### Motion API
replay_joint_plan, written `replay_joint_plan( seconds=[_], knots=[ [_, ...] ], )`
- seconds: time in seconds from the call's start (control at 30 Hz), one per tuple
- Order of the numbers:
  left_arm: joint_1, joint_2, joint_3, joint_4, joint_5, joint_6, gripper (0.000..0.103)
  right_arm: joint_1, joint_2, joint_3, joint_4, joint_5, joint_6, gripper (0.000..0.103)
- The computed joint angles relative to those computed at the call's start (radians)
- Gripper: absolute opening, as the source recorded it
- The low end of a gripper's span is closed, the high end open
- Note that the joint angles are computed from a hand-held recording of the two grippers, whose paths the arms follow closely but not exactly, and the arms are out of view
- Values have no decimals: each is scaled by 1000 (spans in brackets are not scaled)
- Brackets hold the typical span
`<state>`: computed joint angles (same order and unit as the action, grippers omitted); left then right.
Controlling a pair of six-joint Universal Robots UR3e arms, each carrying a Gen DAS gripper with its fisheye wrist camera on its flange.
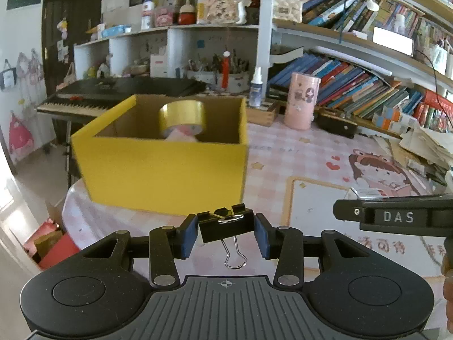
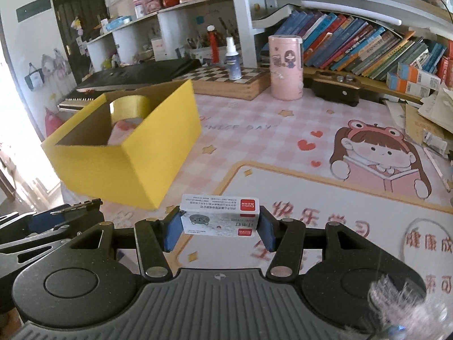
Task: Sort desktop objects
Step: 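Carry the binder clip and white box over the yellow box with both tools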
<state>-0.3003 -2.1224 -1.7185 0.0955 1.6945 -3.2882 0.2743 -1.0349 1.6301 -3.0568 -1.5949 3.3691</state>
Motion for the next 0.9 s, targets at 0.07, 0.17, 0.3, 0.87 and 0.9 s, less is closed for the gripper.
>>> replay_joint_plan(
  seconds=[0.07,0.17,0.3,0.87,0.9],
  knots=[
    [26,29,-55,24,-25,12,41,32,2,-4,8,-27,18,52],
    [64,66,-126,62,-63,42,41,76,7,-11,16,-63,52,52],
    [119,120,-225,111,-118,92,41,137,24,-27,23,-109,105,52],
    [338,308,-518,217,-289,228,41,326,120,-172,103,-209,244,52],
    [348,315,-527,221,-294,231,41,331,127,-187,109,-209,243,52]
  ],
)
